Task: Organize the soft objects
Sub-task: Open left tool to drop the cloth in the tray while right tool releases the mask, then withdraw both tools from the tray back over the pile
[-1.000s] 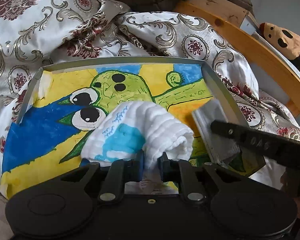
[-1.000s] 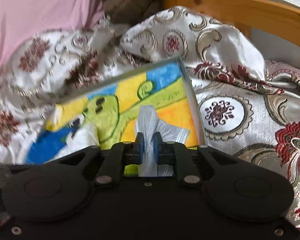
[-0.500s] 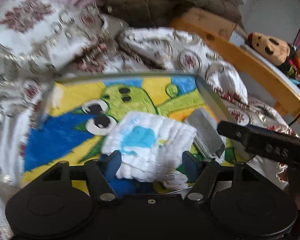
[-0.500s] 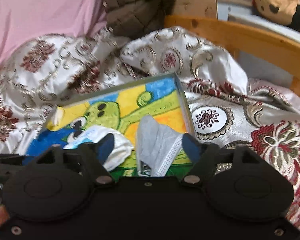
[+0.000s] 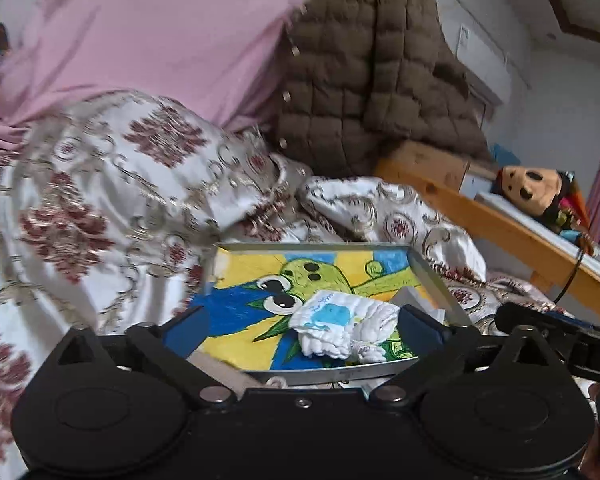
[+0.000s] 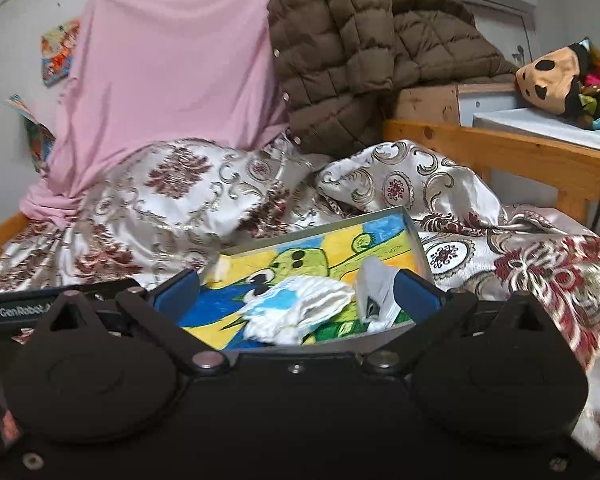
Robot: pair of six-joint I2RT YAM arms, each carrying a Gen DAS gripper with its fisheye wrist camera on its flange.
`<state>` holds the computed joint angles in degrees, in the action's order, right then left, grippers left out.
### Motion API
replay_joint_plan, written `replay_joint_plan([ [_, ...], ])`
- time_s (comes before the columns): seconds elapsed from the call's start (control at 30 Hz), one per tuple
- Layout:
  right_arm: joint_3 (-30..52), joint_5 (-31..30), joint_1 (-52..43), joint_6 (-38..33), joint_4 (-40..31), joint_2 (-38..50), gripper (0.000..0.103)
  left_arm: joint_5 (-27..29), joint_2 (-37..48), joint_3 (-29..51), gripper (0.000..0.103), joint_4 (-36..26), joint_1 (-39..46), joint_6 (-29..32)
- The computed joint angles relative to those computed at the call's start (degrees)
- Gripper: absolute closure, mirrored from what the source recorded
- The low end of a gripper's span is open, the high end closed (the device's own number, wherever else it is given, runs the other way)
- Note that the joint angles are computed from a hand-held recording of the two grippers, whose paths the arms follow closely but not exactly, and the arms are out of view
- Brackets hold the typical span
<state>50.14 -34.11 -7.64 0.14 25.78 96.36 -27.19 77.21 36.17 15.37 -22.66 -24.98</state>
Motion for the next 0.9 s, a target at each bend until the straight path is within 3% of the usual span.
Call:
replay_joint_plan([
  [0.17, -12.5, -4.0, -4.6, 0.5, 0.8, -12.6, 0.000, -9.3, -12.6, -8.5, 0.001, -4.1, -7.2, -4.0],
  [0.3, -26.2, -8.7, -9.8, -0.4, 8.6, -22.8, 0.000, -17.5, -20.9, -14.0, 0.001, -8.5, -13.5, -7.6],
  [0.53, -37.3, -14.4, -15.8, -6.2, -5.3, -41.8, 0.000, -26.1, -27.2, -19.3, 0.001, -15.9, -22.4, -14.7],
  [0.7, -41.1, -17.2, -20.5, -12.3, -19.4, -52.7, 0.000, -30.0, -28.0, -21.3, 0.001, -27.2, -29.0, -29.1],
  [0.9, -43.4, -18.1, -23.7, -17.7, -25.0, -53.0, 0.001, -31.6, -23.5, -22.0, 0.001, -36.8, -36.4, -44.6],
])
